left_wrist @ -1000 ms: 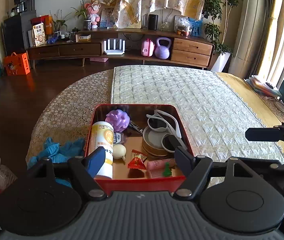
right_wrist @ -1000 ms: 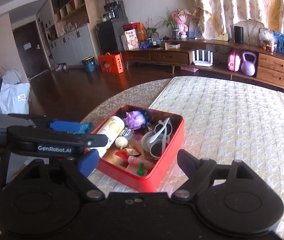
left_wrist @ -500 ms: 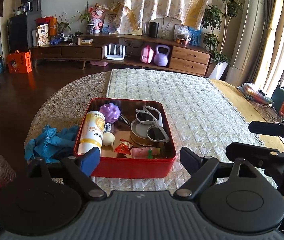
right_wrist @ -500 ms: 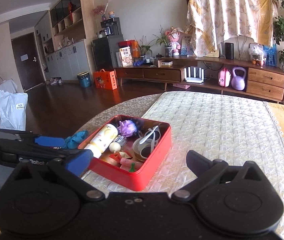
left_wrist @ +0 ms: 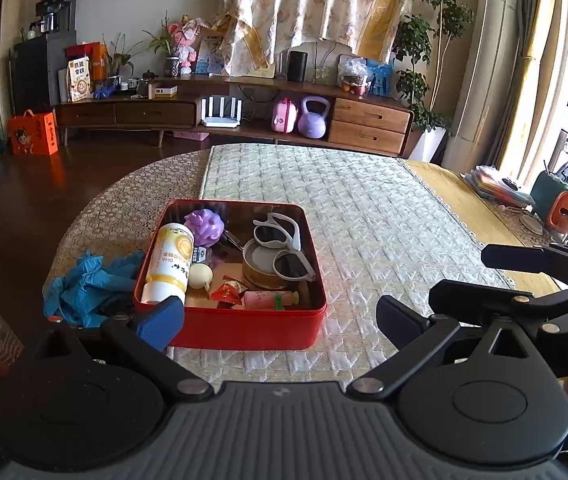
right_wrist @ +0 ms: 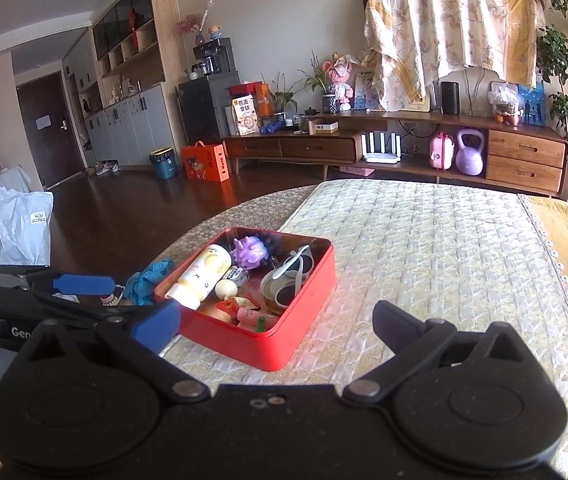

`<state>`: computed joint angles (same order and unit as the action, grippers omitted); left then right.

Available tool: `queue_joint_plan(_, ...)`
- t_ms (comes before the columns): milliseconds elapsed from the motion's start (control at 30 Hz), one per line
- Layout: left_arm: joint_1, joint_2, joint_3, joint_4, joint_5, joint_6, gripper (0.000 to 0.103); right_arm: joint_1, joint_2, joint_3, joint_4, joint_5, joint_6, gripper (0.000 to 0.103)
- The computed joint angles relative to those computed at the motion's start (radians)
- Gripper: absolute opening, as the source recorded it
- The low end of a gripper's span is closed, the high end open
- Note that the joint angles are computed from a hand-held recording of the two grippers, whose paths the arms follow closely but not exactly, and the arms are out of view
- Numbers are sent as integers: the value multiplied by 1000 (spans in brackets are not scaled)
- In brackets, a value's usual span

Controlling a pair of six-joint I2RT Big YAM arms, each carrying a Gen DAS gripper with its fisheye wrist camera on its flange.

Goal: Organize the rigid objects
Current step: 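Withdraw both grippers from the red tin back over the table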

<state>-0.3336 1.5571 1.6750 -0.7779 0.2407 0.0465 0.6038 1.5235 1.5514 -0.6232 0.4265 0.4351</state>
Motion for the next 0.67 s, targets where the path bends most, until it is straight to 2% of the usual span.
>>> queue_joint_plan(333,-14,-30,-29,43,-48,-5,103,5,-7,-7,2,2,1,103)
queue_joint_plan(667,-20,-26,-24,38,-47,-21,103,6,-8,-8,1,3,3,103)
